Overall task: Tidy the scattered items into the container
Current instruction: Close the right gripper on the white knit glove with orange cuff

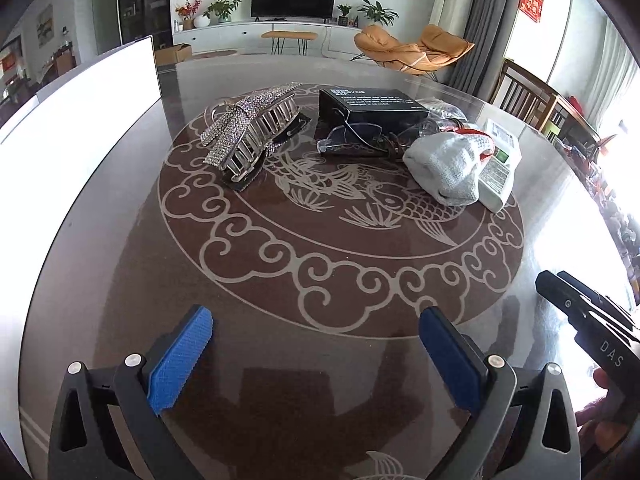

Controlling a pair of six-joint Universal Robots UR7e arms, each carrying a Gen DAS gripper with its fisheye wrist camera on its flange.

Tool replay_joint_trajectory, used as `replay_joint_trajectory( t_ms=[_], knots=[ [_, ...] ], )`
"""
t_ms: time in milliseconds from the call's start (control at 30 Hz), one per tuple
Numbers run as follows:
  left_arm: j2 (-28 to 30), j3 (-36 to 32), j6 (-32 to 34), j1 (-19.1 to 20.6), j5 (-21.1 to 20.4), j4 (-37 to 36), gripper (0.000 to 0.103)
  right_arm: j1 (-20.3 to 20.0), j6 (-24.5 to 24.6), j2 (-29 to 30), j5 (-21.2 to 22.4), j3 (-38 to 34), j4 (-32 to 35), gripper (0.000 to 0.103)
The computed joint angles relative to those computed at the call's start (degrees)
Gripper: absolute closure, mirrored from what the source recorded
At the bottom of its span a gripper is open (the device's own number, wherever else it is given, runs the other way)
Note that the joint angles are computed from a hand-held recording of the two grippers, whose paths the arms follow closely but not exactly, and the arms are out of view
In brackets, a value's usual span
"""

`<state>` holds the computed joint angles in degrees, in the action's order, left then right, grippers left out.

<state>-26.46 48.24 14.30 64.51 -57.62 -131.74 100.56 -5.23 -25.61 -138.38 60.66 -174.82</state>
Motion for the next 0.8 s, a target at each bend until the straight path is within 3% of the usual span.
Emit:
replay_joint_trajectory(
  t_ms=[300, 800],
  knots=[
    [0.85, 0.24, 2.85, -0.98, 4.61, -0.06, 0.0, -0.26, -0.03, -0.47, -0.12, 0.88, -0.06, 0.056],
    [1.1, -0.33, 3.45, -0.92, 4.33, 0.01, 0.0, -0.45, -0.15, -0.96, 1.62, 1.45, 0.35, 0.047]
  ],
)
